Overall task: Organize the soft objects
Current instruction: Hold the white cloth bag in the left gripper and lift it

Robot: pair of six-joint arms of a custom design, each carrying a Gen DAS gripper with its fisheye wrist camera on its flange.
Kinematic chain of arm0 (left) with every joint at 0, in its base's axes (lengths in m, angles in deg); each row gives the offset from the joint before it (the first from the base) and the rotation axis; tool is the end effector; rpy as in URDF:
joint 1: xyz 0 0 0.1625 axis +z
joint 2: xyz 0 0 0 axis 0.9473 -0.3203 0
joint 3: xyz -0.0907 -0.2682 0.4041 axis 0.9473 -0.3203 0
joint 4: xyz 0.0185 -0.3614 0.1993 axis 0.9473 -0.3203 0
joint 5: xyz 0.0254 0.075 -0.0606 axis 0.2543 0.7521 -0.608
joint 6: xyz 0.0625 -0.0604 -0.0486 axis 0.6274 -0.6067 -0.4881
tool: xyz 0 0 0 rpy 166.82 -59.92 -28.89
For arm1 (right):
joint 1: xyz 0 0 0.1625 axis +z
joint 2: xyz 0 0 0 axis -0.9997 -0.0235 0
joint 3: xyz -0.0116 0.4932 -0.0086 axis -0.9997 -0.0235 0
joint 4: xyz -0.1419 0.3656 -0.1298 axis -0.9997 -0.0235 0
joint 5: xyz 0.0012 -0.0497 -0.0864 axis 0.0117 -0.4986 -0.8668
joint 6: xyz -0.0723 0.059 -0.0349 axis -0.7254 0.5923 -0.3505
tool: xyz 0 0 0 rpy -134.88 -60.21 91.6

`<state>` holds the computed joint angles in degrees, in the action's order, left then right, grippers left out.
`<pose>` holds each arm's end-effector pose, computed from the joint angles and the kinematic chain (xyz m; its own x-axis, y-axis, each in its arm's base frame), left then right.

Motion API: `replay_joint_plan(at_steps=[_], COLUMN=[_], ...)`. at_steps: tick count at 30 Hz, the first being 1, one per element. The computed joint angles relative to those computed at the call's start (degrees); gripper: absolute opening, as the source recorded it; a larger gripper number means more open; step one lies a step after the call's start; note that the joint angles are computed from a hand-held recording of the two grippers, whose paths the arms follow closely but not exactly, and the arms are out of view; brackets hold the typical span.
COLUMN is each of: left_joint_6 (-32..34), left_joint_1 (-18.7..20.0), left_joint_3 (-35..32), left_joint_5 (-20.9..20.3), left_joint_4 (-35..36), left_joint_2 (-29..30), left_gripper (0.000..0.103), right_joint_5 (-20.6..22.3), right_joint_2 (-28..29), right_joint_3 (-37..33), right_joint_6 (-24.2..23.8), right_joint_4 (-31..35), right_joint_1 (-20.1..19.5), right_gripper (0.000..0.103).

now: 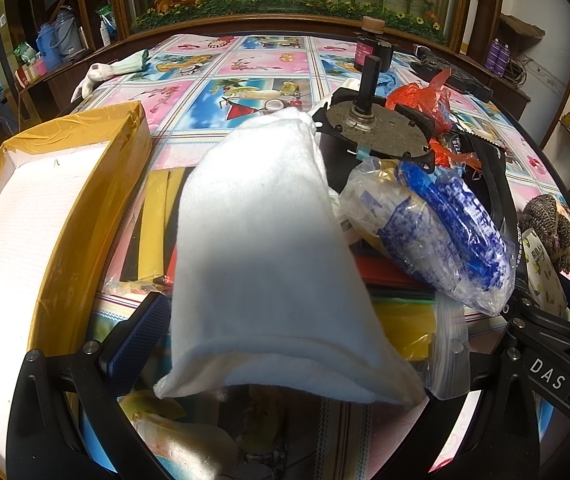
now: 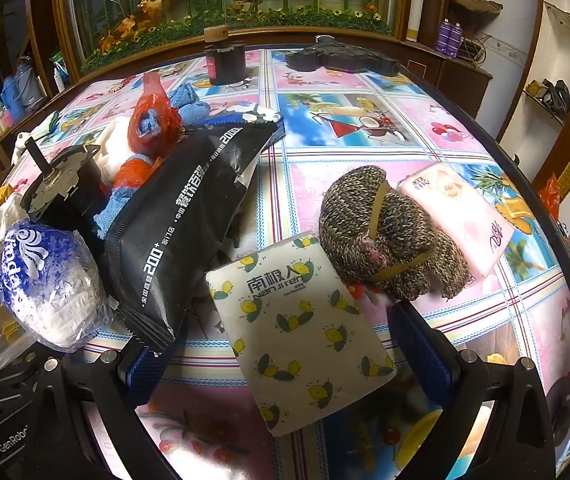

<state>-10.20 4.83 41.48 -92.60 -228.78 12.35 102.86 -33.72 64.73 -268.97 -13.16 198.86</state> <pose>-0.0182 -0.8712 0.3275 -0.6858 0.2704 -0.6757 0.5666 0.7811 -0.2624 0.2626 -0.5710 0.0213 -0.7036 0.3569 0.6145 -0.2453 0.6896 -0.6814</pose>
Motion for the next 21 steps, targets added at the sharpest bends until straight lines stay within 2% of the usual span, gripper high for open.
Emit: replay_joint_plan(at_steps=[6, 21], left_joint_6=[-1.93, -1.9], left_joint_1=[-0.28, -0.34], left_joint_3=[0.71, 0.84], left_joint_5=[1.39, 1.41], left_joint_4=[1.64, 1.96], left_joint_2=[-0.59, -0.87], left_gripper=[0.103, 0.103], right_joint_5=[0.01, 0.47], right_joint_2=[0.01, 0.35], right_joint_3=[-0.02, -0.44], right_joint_6=[0.01, 0.87], right_joint_4=[0.02, 0.46], right_joint_1=[0.01, 0.28], right_gripper=[0.102, 0.102])
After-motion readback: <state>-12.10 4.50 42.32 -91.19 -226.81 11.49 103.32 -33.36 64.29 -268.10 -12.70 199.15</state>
